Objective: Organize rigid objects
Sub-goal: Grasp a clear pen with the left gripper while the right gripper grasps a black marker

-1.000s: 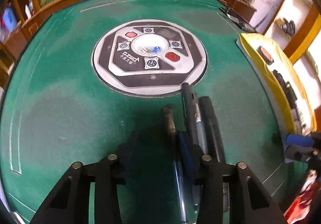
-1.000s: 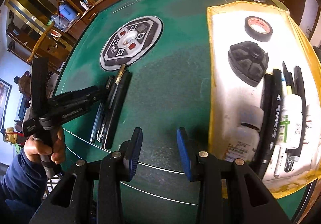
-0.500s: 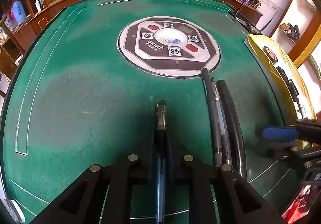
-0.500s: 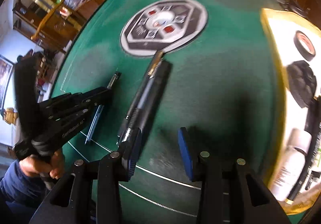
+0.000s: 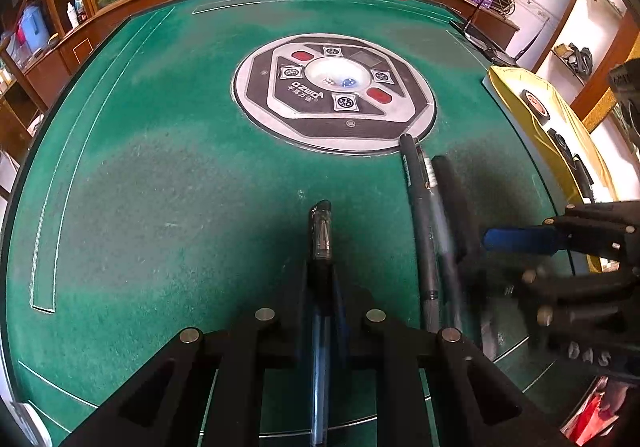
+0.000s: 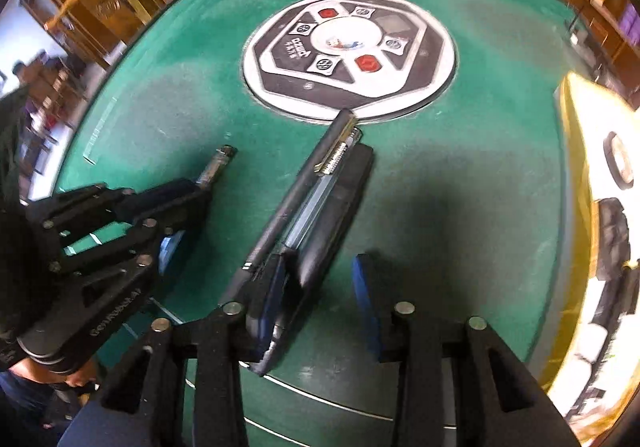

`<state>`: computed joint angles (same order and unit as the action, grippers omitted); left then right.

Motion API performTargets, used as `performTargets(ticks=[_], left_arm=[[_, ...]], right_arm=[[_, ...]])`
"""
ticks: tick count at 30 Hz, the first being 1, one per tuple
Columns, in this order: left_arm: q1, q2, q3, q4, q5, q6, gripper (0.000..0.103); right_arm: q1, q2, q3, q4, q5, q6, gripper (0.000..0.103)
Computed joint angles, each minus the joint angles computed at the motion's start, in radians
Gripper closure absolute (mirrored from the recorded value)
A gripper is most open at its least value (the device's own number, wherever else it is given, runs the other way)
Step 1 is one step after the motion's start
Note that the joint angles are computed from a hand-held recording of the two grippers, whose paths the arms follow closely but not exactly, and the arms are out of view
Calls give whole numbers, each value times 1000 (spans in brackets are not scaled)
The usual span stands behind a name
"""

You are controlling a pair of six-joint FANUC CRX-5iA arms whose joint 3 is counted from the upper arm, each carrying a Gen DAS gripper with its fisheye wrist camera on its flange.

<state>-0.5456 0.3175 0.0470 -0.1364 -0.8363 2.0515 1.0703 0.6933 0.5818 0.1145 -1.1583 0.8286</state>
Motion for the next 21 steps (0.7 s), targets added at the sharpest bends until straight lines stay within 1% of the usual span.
performTargets(ticks=[1, 3, 5, 10, 14, 18, 21], left_arm=[[0, 0, 0, -1, 0, 1, 91], [-1, -1, -2, -3, 3, 4, 90], [-4, 1, 2, -11, -2, 7, 90], [-4, 1, 3, -11, -2, 9, 90], [-28, 15, 36, -64, -35, 35, 89], [-24, 12, 31, -57, -28, 33, 89], [-35, 12, 36, -84, -36, 88, 91]], right_arm=[[-2, 6, 9, 2, -18, -5, 85], [-13, -9, -15, -14, -2, -20, 87], [-10, -6, -12, -2, -16, -5, 87], [12, -7, -33, 54, -14, 13, 87], [11, -38, -91, 57, 44, -1, 88], [10, -60, -129, 55, 84, -15, 89], [9, -86, -170, 54, 115, -33, 89]])
